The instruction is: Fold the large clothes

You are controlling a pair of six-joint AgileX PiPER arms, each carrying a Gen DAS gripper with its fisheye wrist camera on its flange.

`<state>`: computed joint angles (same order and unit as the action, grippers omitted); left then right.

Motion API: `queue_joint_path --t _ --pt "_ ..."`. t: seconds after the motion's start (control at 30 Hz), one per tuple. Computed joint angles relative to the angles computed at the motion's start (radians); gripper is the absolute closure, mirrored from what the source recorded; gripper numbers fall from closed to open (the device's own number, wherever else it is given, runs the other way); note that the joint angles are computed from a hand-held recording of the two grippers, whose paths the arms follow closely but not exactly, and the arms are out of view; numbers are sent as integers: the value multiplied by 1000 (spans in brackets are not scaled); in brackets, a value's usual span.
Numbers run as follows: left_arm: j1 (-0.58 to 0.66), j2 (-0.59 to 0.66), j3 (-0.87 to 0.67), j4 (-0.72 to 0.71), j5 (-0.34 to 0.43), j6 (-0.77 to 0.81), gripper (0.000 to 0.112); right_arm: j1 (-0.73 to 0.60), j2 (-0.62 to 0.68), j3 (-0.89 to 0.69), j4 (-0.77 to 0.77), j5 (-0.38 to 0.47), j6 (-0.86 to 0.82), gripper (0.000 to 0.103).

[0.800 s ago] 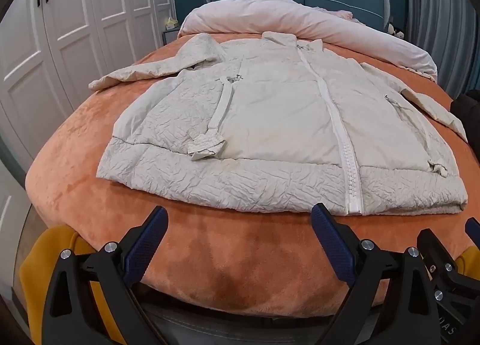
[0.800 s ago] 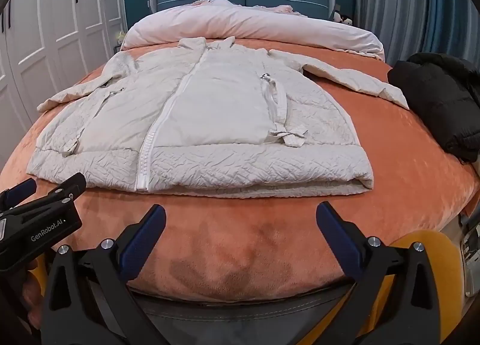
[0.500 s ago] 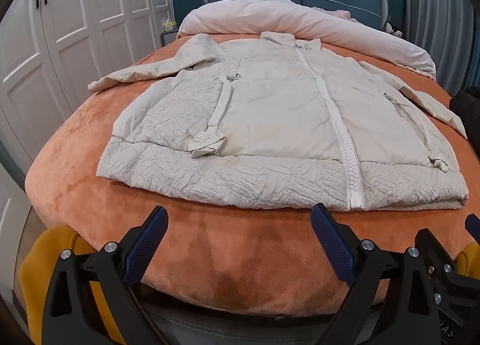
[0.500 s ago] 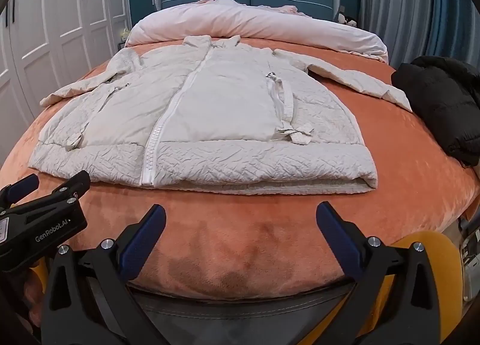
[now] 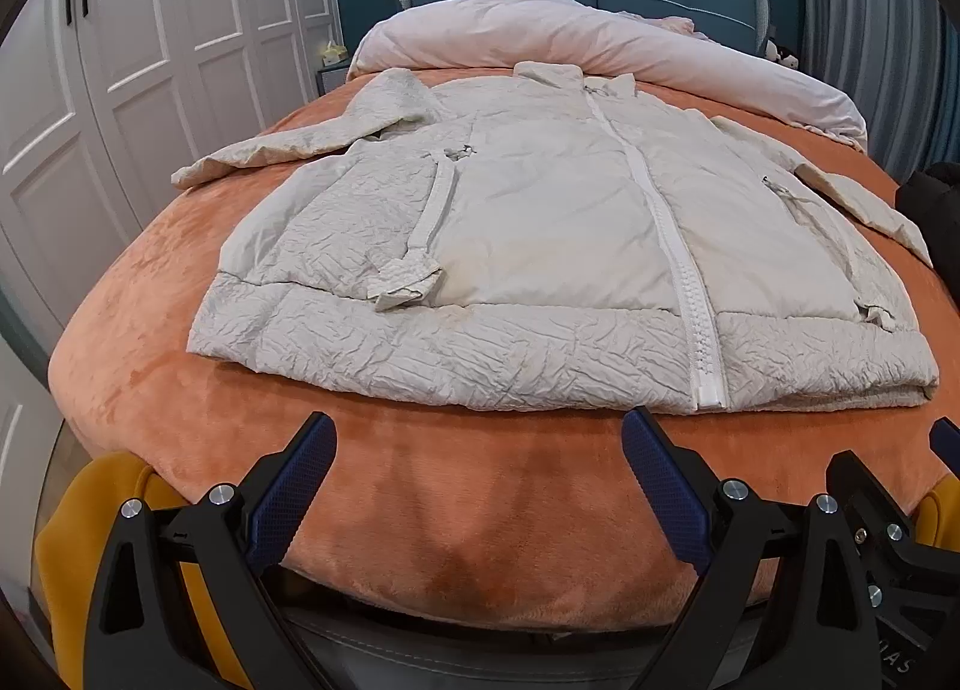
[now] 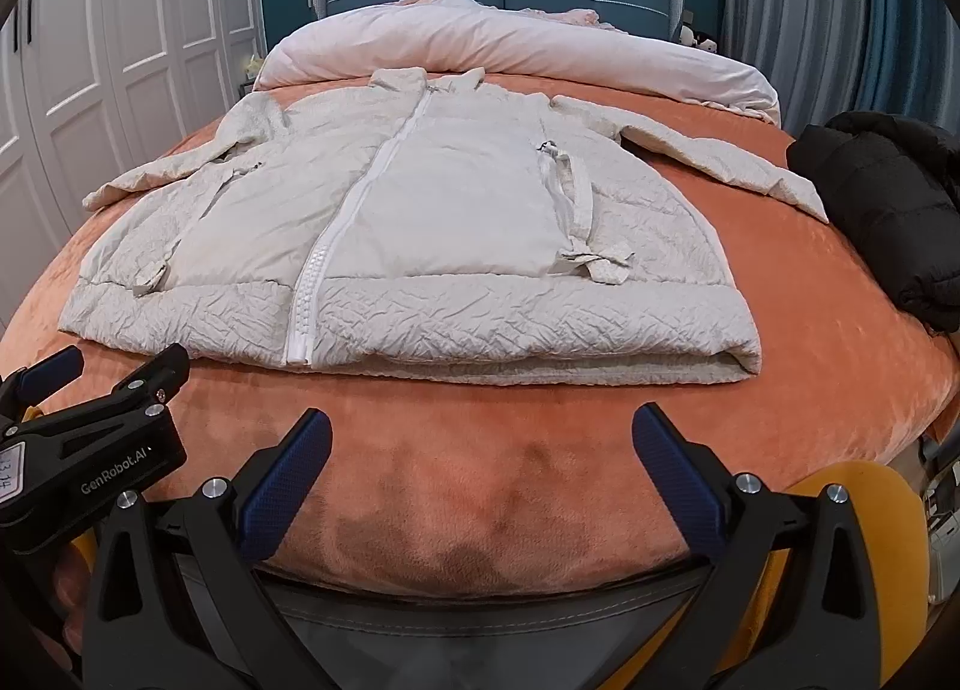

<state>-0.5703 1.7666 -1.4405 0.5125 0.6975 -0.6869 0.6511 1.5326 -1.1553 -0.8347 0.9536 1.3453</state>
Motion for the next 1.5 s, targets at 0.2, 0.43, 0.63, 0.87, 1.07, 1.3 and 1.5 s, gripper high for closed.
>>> queue_joint_path --t 0.2,0.43,0.63,0.87,1.07,1.3,1.5 --pt "-9 1 4 14 -1 -10 19 -1 5 -2 0 -3 0 5" --pt "-16 3 4 22 -3 -7 19 5 10 1 -6 -11 2 5" --pt "-19 3 10 25 -6 -8 19 3 10 0 -1 -13 -2 5" --pt "-22 1 17 35 -8 -16 19 1 9 3 5 -16 -4 5" --pt "-22 2 20 34 -12 -16 19 -2 13 2 9 -17 -7 5" --pt "-24 5 19 35 -11 -20 19 -2 12 7 8 -20 -3 5" --pt "-24 5 22 36 -13 -21 19 -2 13 9 8 -22 -1 5"
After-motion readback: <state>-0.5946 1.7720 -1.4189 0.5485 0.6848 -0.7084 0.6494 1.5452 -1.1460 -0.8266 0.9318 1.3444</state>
